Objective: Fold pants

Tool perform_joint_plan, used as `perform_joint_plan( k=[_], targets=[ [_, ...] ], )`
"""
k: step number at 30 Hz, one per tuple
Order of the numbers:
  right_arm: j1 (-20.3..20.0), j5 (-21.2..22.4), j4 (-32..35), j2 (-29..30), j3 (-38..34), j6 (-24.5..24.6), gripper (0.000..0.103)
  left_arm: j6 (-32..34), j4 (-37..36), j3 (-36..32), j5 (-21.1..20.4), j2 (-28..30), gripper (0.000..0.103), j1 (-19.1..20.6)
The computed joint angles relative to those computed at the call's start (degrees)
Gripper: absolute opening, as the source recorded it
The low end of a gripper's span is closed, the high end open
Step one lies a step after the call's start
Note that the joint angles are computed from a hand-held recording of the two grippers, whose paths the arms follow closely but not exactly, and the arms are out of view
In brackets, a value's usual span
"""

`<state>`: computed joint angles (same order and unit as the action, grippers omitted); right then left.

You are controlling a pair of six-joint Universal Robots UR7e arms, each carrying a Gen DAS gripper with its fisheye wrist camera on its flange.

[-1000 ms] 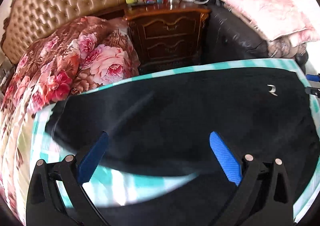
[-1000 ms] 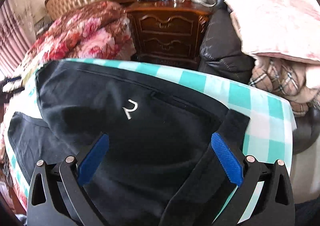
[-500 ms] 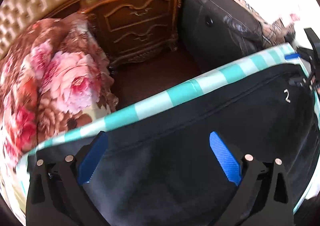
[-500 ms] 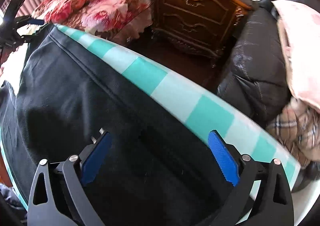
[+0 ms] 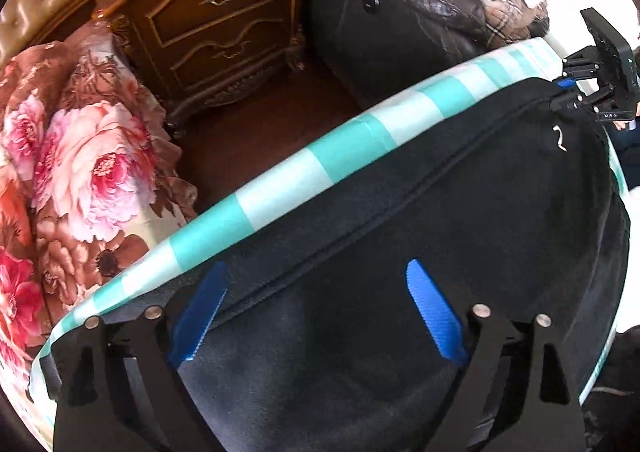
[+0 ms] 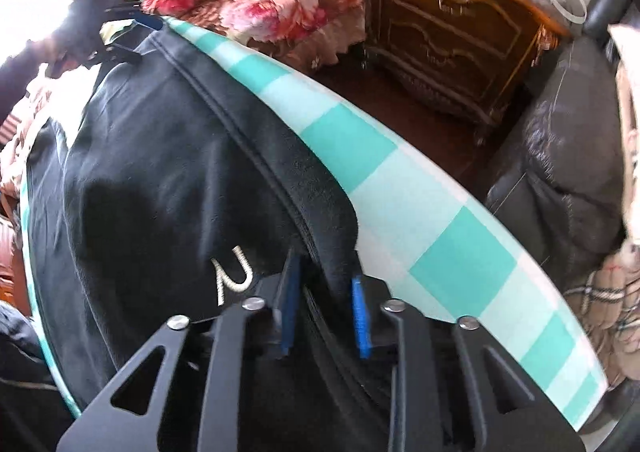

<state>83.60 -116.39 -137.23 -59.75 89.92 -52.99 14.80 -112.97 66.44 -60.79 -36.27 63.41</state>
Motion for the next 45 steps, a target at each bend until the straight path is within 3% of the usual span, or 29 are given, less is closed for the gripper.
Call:
perform_joint_plan(
  k=[5,12,16,19,22,25,26,27,29,31,35,39,41,45],
  targets=[
    [1.8,3.8,-8.3,-6.6,8.7,-6.2,0.017,3.2,0.6,-0.9,-0.3,0.2,0.083,-0.4],
    [5.5,3.8,-19.9,-16.9,24.5,-13.3,0.016,9.3,4.4,-3.1,1.0,1.5,0.083,-1.2],
    [6.7,2.7,-22.6,-20.4,29.8,-13.0,0.016,11.6,5.4,-0.9,1.4,0.4,0.083,-1.2],
    [7.5,2.2,-23.6,-21.5,31.4,-11.8,0.013,16.8,-3.4,6.3,6.0,-2.2,0.082,-2.2],
    [8.3,0.3,-25.3,-22.3,33.2,-11.4,0.008,21.5,-9.5,10.0,6.2,-3.7,0.072,-3.7],
    [8.8,-0.5,-27.7,-22.6,34.5,-10.0,0.007,25.9,-5.9,9.2,7.2,-2.8,0.071,-5.7],
    [8.9,-0.6,-28.3,-22.7,34.9,-9.5,0.007,25.7,-3.3,8.1,8.7,-1.8,0.063,-6.1],
    [8.9,-0.6,-28.8,-23.2,35.6,-9.2,0.007,25.2,-0.7,7.1,10.1,-0.9,0.043,-6.2],
    [9.0,-1.2,-29.9,-23.3,36.3,-8.6,0.006,24.1,2.7,6.9,11.8,-0.4,0.027,-6.4],
    [9.2,-2.3,-31.9,-22.8,36.5,-8.7,0.006,23.2,1.4,8.6,10.0,-2.4,0.016,-6.2],
    [9.5,-2.8,-37.8,-21.8,37.3,-9.0,0.006,24.5,-13.1,20.2,10.6,-11.3,0.015,-8.3],
    [10.1,-2.1,-41.8,-23.9,40.6,-10.8,0.006,26.1,-26.6,38.6,16.4,-24.3,0.014,-15.4],
    [9.9,-0.1,-42.3,-27.5,44.0,-11.6,0.006,24.3,-28.7,47.2,19.1,-31.0,0.014,-19.9],
    [8.4,2.2,-47.2,-32.9,52.2,-14.5,0.006,11.6,-24.7,63.4,25.6,-42.3,0.014,-31.6]
  ],
)
